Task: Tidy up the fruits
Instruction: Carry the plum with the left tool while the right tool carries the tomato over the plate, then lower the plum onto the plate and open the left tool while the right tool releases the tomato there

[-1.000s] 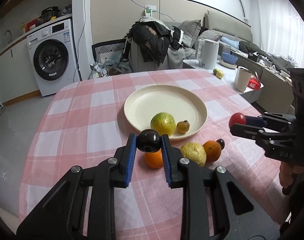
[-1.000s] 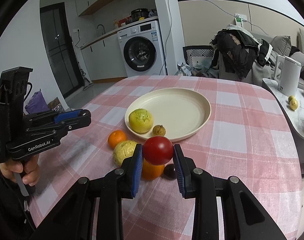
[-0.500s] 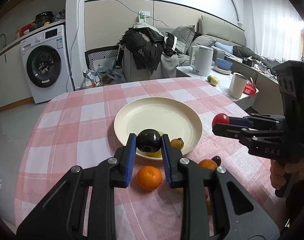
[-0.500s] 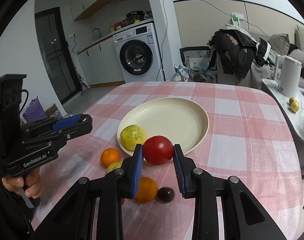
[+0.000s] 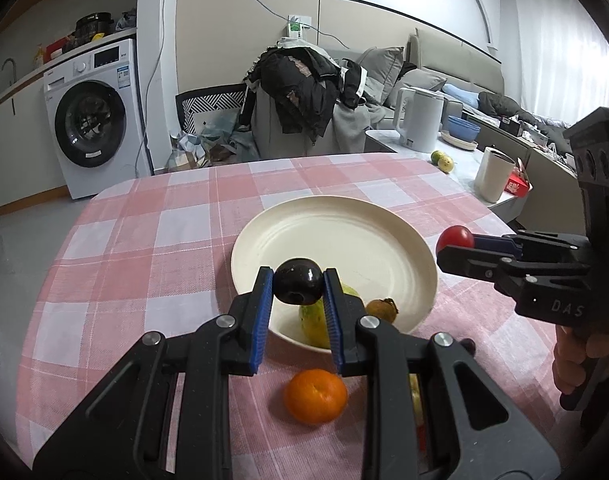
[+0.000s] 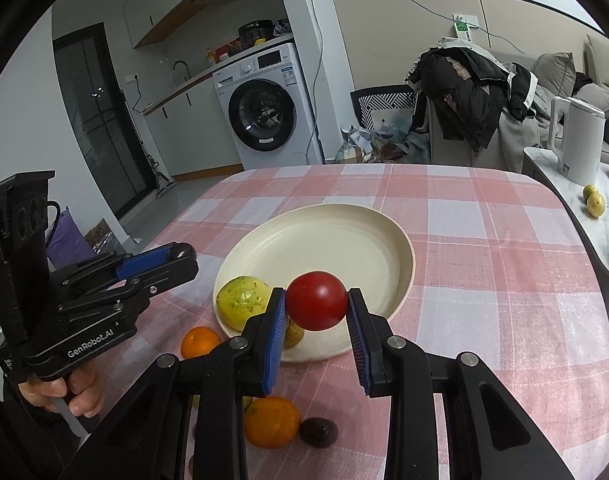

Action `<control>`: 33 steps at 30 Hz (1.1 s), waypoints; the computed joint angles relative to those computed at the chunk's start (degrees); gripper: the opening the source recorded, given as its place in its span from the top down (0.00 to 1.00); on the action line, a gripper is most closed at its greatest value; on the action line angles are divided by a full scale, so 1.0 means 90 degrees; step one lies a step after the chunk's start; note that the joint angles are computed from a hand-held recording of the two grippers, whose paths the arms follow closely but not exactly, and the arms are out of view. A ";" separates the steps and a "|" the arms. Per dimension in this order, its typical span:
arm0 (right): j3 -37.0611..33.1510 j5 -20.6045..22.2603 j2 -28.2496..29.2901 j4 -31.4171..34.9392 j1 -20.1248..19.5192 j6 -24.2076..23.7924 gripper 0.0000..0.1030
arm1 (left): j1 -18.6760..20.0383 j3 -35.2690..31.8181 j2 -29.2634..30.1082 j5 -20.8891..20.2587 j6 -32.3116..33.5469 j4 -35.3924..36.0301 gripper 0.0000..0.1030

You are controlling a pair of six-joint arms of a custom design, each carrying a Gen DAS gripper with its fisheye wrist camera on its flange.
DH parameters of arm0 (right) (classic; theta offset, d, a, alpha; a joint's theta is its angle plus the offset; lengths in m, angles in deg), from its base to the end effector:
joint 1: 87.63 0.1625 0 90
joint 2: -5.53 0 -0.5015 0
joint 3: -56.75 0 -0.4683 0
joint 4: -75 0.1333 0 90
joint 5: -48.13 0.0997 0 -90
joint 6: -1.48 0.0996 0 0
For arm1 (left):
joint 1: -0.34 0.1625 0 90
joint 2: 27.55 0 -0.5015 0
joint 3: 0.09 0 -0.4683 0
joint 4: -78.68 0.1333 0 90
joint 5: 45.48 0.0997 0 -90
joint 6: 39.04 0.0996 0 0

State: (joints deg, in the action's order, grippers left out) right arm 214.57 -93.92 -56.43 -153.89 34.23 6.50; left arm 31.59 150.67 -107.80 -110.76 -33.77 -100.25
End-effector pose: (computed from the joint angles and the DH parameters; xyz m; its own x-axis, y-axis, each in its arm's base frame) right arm 0.2062 -0.2281 0.1625 -0.8370 0.1862 0.5145 -0.3138 0.6069 -0.7302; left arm -0.2207 -0.3386 0.1610 -0.5072 0.7502 -0.4241 0.8613 0.4251 -0.2782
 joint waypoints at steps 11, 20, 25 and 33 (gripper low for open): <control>-0.0038 0.0237 0.0161 -0.0096 -0.0526 -0.0116 0.70 | 0.0410 -0.0286 0.0784 -0.0016 0.0279 -0.0442 0.79; -0.0046 0.0320 0.0265 -0.0165 -0.0811 -0.0248 0.70 | 0.0618 -0.0451 0.1185 -0.0033 0.0393 -0.0582 0.79; -0.0102 0.0382 0.0280 -0.0109 -0.0946 -0.0349 0.70 | 0.0707 -0.0499 0.1327 -0.0053 0.0417 -0.0597 0.79; -0.0122 0.0324 0.0389 -0.0227 -0.0963 -0.0386 0.64 | 0.0758 -0.0492 0.1199 -0.0087 0.0268 -0.0445 0.78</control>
